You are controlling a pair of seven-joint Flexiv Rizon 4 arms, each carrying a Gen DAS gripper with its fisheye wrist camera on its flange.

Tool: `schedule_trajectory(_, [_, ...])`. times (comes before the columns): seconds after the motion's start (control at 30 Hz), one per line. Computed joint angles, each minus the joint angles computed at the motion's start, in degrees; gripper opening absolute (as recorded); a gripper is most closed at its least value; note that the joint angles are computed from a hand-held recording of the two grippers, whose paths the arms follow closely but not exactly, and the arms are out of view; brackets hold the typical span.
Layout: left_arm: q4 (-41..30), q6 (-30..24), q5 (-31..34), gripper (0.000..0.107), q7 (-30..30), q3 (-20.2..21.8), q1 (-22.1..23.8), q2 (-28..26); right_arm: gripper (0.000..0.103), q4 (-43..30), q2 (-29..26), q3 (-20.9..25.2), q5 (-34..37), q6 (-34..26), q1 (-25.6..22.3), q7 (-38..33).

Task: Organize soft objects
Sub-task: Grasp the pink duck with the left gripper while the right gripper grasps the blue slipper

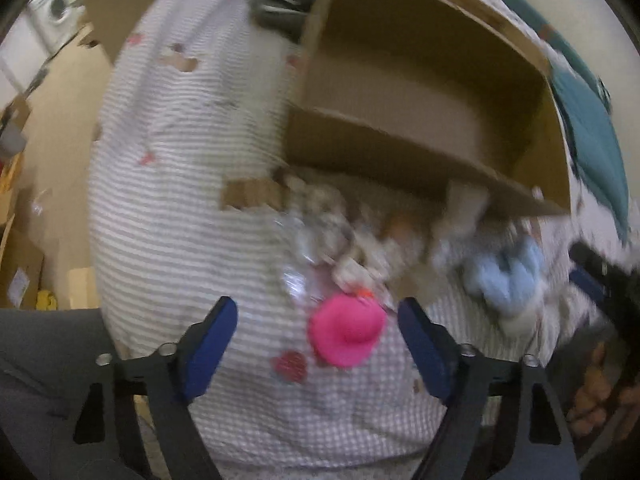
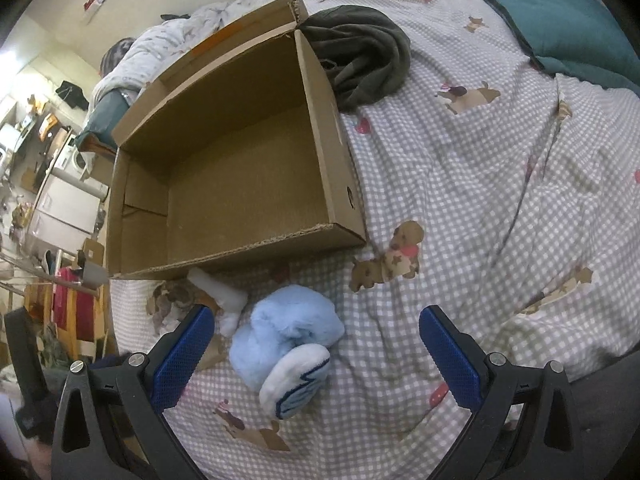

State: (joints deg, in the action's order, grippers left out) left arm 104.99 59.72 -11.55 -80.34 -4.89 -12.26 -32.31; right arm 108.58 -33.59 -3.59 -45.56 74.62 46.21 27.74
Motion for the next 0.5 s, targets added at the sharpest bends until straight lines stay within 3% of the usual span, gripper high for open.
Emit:
schedule_trajectory(0.07, [-0.13,0.17,1.32,0.055,0.56,0.17,-0.81,-0.23,0.103,-0.85,-0.61,1.04,0.83,-0.46,-0.60,-1.56])
schedule_trajectory(0.2, [-0.58,1.13,1.26,0.050,1.58,-0.61,-0.85,-1.17,0.103,-1.13,-1.35,0.81,1.51,1.32,-0.59,-2.38])
schedule_trajectory(0.33, [-1.76,-0.29,1.10,0.036,2.14,-0.74,-1.34,-2.23,0.103,-2.25,-3.15,2.58,5.63,3.33,-1.83,-5.09])
schedule_trajectory(0.5, [-2.02,-0.36,0.66,0.033,1.74,-0.83,-1.53,-2.90,0.103,-7.47,-7.56,9.18,12.03,3.36,-5.59,-15.69])
